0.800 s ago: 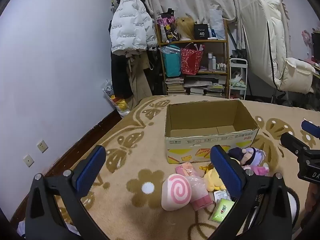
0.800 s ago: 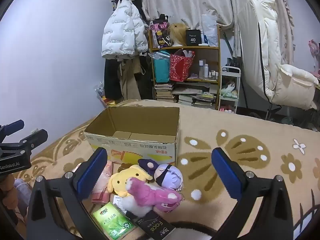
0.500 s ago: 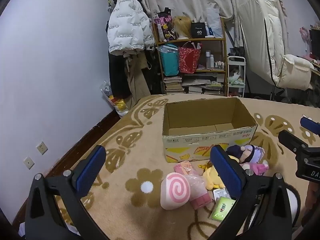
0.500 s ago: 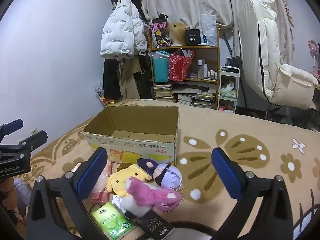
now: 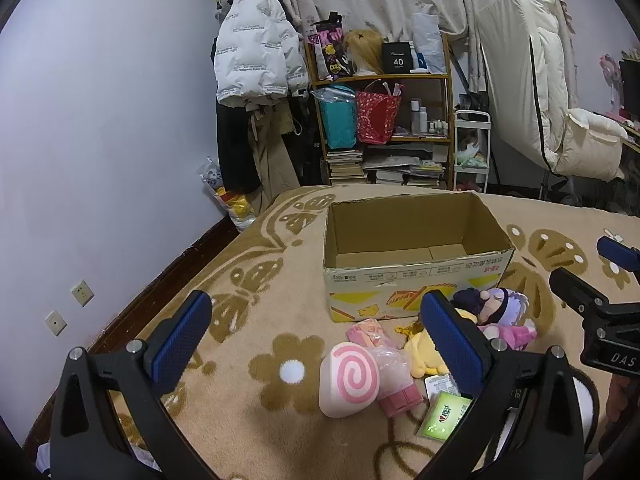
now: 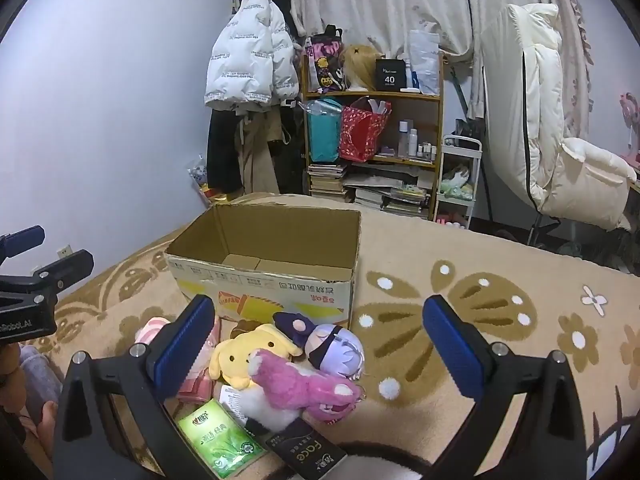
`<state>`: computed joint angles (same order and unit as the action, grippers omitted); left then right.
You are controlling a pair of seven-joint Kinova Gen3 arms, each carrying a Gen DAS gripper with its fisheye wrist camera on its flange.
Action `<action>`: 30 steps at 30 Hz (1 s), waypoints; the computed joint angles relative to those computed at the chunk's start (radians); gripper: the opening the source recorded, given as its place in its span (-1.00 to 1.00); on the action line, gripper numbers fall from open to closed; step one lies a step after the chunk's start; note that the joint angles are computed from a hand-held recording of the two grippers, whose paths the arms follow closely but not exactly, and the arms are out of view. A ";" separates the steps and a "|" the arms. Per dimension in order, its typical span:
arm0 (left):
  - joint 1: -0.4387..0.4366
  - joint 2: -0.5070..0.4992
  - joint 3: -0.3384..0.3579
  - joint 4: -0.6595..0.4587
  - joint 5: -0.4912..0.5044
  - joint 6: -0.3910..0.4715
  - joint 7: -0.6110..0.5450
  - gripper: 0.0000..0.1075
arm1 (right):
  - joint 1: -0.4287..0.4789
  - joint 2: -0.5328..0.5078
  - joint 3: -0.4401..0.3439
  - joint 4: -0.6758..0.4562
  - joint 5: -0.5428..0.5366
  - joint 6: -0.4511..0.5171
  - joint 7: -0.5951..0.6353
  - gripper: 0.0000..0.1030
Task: Organize soft objects
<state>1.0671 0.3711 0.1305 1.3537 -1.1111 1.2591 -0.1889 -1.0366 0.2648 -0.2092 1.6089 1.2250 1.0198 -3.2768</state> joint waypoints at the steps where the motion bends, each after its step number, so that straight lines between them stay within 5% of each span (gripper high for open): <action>1: 0.000 0.000 0.000 0.001 0.000 0.000 0.000 0.91 | -0.001 0.002 0.000 -0.002 0.000 0.002 0.002 1.00; 30: -0.007 0.002 -0.003 0.001 0.015 -0.009 -0.011 0.91 | -0.011 0.013 0.006 -0.011 0.002 0.011 -0.001 1.00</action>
